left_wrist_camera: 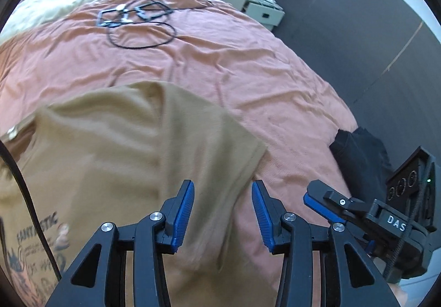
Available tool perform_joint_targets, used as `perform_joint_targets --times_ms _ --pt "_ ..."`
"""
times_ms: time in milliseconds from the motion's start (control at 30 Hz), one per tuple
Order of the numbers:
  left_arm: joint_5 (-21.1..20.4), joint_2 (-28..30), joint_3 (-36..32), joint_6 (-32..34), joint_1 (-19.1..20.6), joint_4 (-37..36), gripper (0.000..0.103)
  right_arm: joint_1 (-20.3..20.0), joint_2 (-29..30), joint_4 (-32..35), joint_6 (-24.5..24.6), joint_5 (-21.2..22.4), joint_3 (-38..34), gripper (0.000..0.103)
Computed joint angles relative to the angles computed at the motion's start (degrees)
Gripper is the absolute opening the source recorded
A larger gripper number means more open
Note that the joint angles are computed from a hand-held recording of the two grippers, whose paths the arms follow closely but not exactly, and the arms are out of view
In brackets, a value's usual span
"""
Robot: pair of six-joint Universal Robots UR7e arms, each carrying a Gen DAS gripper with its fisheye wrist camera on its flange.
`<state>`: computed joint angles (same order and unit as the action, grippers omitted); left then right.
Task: Fold small clothes
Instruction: 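Lift the open right gripper away from the folded sleeve, then pinch the folded side edge of the brown shirt with the left gripper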
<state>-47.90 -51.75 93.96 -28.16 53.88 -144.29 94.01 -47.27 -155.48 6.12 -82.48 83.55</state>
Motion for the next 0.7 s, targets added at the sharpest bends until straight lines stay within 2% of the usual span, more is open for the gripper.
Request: perform_joint_targets --times_ms 67,133,267,400,500,600,700 --pt "-0.02 2.09 -2.46 1.68 0.36 1.16 0.045 -0.10 0.08 -1.28 0.21 -0.75 0.46 0.023" --pt "-0.06 3.81 -4.41 3.01 0.67 1.96 0.045 0.57 -0.83 -4.16 0.30 -2.06 3.84 0.022" --pt "-0.35 7.59 -8.98 5.17 1.61 4.29 0.045 0.64 -2.63 -5.12 -0.25 -2.80 6.35 0.021" --pt "-2.26 10.33 -12.20 6.44 2.53 4.99 0.045 0.09 -3.24 -6.48 -0.31 -2.82 7.47 0.021" --pt "-3.11 12.27 -14.74 6.67 3.34 7.20 0.045 -0.86 -4.15 -6.48 0.11 -1.19 8.58 0.021" --pt "-1.76 14.05 -16.89 6.07 3.88 9.92 0.045 -1.01 -4.65 -6.76 0.17 -1.63 9.50 0.021" --pt "-0.83 15.01 -17.27 6.83 4.06 8.63 0.045 -1.36 -5.17 -6.20 0.49 -1.16 10.01 0.021"
